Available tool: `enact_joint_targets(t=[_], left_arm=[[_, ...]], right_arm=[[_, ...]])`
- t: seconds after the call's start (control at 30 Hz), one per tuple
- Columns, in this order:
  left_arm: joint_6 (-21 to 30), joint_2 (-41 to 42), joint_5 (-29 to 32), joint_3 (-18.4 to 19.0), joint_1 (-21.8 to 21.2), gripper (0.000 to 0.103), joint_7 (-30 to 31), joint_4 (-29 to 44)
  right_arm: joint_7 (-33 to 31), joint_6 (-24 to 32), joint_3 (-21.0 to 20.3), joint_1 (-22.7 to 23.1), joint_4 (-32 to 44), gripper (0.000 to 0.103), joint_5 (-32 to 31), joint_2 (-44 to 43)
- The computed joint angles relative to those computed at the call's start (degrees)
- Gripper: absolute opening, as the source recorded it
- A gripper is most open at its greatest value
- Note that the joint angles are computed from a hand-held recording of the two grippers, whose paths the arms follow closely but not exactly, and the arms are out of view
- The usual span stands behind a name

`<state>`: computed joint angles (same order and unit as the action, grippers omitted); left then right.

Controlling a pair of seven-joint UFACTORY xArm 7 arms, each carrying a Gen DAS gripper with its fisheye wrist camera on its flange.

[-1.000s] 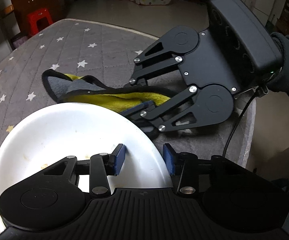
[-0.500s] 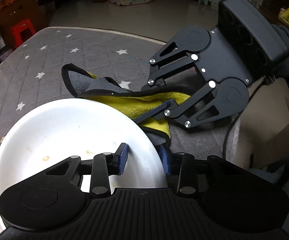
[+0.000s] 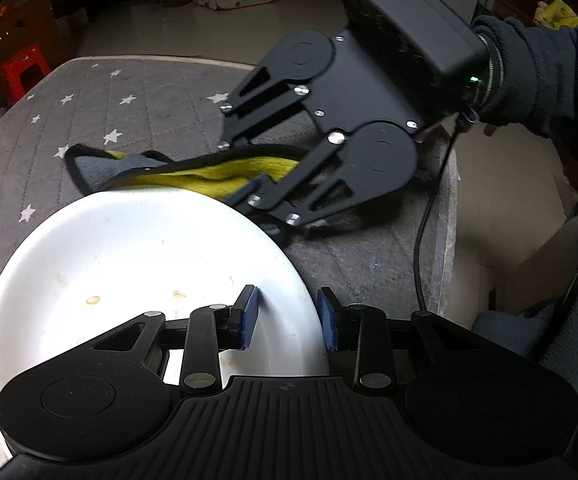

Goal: Clean bowl
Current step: 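Rub the grey-yellow cloth around the bowl interior with the right gripper while the left gripper holds the rim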

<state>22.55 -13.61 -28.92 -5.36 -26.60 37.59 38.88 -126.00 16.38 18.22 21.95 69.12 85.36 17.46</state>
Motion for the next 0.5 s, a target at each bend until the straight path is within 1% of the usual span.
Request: enact_joint_targets(t=[0.13,0.27,0.4,0.5], left_arm=[[-0.46,-0.25,0.10,-0.60,-0.06,0.034,-1.65,-0.32],[-1.44,-0.49,-0.59,-0.39,-0.86,0.034,-2.36,-1.44],[-2.25,0.22,-0.45,-0.66,-1.19,0.035,-3.04,-1.49],[-2.20,0.20,0.51,-0.91,-1.08,0.035,-3.99,-1.37]], right_arm=[[0.44,-1.22,0.23,0.23,2.44,0.020,-0.76,2.17],[0.20,-2.47,1.13,-0.05,3.80,0.020,-0.67,3.47],[-1.60,-3.33,1.63,-0.21,2.88,0.020,1.89,2.86],[-2.76,-3.23,1.11,0.23,1.39,0.020,3.58,1.57]])
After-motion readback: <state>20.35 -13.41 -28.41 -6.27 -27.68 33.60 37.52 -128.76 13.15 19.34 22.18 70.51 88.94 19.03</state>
